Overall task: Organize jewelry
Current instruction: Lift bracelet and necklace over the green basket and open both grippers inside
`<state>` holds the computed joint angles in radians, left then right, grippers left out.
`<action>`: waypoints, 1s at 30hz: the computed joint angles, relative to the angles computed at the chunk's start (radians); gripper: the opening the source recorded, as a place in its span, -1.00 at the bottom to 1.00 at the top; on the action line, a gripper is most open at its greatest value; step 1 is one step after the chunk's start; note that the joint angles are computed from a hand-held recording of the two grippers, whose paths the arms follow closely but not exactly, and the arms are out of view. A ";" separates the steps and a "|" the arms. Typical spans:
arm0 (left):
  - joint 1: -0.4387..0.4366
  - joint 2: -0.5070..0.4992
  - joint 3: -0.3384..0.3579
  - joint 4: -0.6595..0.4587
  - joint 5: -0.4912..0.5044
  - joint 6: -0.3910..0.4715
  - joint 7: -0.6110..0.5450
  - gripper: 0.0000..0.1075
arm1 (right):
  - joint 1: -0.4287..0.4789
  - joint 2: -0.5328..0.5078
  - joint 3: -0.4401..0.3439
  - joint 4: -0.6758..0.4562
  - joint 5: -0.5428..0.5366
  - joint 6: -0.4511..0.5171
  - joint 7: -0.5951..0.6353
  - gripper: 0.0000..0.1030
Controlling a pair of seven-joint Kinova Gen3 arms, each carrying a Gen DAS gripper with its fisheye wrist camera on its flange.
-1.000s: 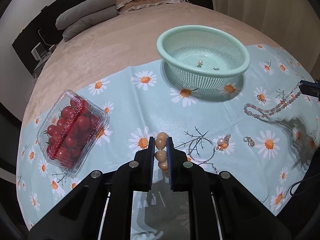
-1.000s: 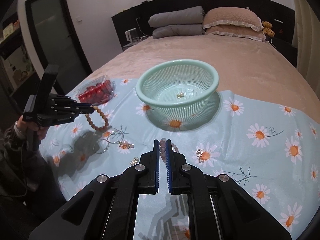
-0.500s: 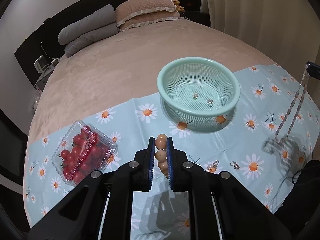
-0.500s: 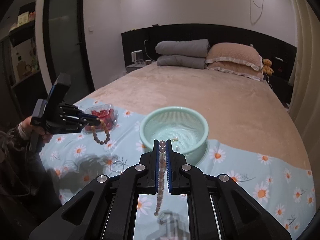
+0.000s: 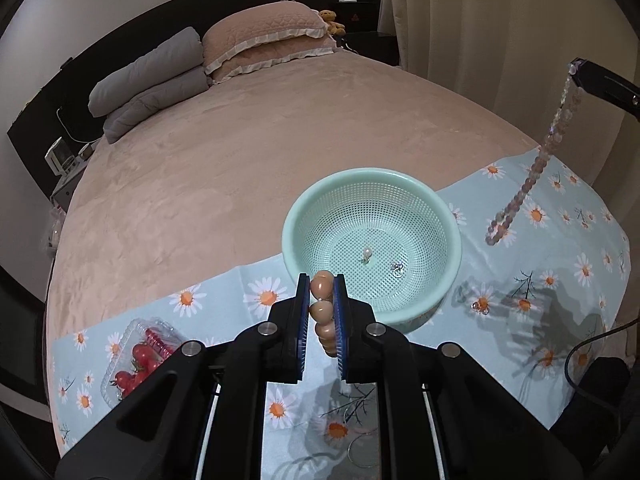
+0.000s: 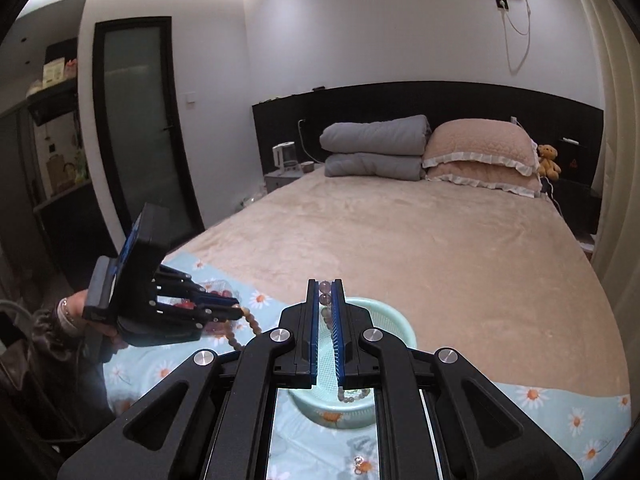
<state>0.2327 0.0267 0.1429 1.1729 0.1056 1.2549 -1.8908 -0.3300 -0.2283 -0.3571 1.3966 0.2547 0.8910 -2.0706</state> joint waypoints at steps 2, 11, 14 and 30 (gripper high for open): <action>0.004 0.031 0.004 -0.028 0.008 0.005 0.009 -0.77 | -0.007 0.019 0.016 0.007 -0.018 -0.011 0.012 -0.88; 0.036 0.120 0.014 -0.038 0.018 -0.011 0.020 -0.77 | -0.030 0.070 0.099 0.085 -0.112 -0.068 0.060 -0.88; 0.038 0.137 0.014 -0.020 0.028 -0.021 0.016 -0.77 | -0.033 0.086 0.117 0.115 -0.140 -0.077 0.070 -0.88; 0.035 0.135 0.004 0.063 0.031 -0.077 0.021 0.00 | -0.042 0.150 0.142 0.197 -0.152 -0.087 0.012 -0.27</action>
<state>0.2673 0.1617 0.1467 1.2358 0.1362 1.1780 -1.8694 -0.3719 -0.0785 -0.2153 1.5937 0.1027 0.8040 -2.0591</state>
